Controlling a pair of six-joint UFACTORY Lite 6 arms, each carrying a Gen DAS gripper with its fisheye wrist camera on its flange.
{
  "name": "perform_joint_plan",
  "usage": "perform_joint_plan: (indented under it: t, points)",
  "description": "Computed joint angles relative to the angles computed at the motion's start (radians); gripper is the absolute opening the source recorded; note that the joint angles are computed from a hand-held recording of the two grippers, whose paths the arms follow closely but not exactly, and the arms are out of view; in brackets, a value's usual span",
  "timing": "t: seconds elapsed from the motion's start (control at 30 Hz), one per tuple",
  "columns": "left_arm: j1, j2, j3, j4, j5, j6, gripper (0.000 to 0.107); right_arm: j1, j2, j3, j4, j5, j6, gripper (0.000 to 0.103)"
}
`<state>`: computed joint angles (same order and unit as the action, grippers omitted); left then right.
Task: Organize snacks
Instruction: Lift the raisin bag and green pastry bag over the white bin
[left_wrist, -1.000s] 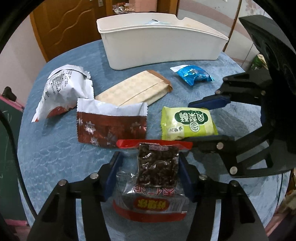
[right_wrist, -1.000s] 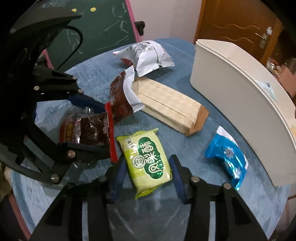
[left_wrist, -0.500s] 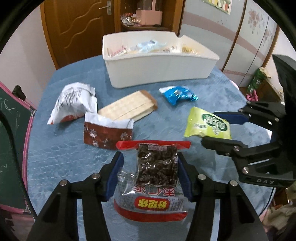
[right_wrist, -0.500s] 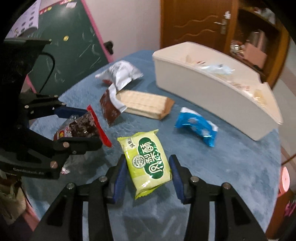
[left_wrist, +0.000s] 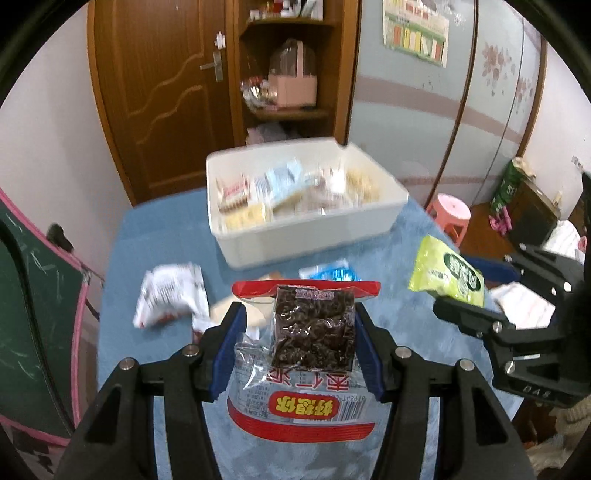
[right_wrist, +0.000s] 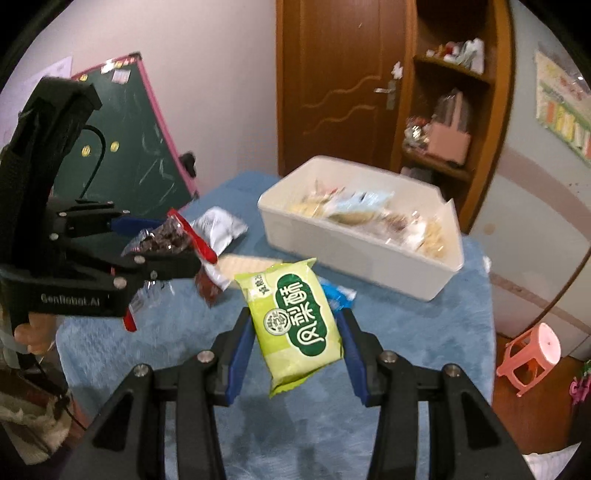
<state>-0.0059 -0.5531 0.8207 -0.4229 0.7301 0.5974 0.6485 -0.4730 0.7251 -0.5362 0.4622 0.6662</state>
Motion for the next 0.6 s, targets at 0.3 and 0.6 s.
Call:
perform_joint_plan:
  t: [0.3, 0.6]
  points:
    - [-0.069, 0.156, 0.323, 0.09, 0.013, -0.153, 0.056, -0.147, 0.0, 0.163, 0.135, 0.034, -0.134, 0.046]
    - [-0.098, 0.454, 0.725, 0.186, 0.048, -0.275, 0.056, -0.39, 0.186, 0.407, 0.46, 0.05, -0.454, 0.046]
